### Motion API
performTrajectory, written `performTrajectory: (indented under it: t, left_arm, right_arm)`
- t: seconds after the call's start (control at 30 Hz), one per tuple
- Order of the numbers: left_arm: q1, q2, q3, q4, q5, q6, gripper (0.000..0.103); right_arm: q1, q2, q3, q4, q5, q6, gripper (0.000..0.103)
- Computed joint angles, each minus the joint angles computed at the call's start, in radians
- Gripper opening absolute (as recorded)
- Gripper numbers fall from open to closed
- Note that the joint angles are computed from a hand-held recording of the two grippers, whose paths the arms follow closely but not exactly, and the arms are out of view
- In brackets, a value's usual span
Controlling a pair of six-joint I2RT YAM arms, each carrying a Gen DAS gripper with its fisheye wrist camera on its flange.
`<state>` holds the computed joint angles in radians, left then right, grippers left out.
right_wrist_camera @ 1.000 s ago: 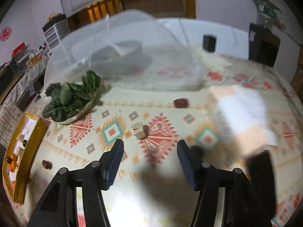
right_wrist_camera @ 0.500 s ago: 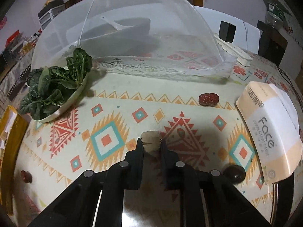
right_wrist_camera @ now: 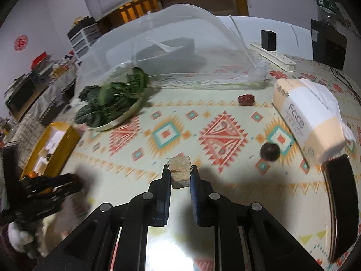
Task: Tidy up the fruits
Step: 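Grasp the red date with the left tool while the right tool grasps the bread piece, then carry the red date and bread piece over the tray with both tools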
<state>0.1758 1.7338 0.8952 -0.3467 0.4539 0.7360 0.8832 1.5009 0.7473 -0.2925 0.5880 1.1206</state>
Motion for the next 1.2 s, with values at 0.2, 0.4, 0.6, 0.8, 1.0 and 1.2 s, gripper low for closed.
performTrajectory:
  t: [0.2,0.4,0.6,0.8,1.0,1.2]
  left_arm:
    - [0.056,-0.034,-0.006,-0.046,0.068,0.020,0.032]
    - [0.160,-0.117,0.010,-0.168,0.163,0.074,0.032]
    - [0.239,-0.210,-0.026,-0.212,0.199,0.122,0.032]
    - [0.318,-0.313,-0.108,-0.193,0.223,0.161,0.032]
    - [0.398,-0.361,-0.133,-0.223,0.259,0.196,0.032]
    - [0.473,-0.439,-0.195,-0.186,0.291,0.233,0.032]
  right_arm:
    - [0.074,0.031,0.050,-0.025,0.039,0.031,0.017]
    - [0.130,0.076,0.115,-0.058,0.062,0.060,0.017]
    - [0.209,0.137,0.160,-0.073,0.095,0.139,0.017]
    - [0.326,0.234,0.226,-0.095,0.170,0.293,0.017]
    - [0.412,0.317,0.311,-0.135,0.238,0.426,0.017]
    - [0.457,0.393,0.419,-0.259,0.269,0.518,0.017]
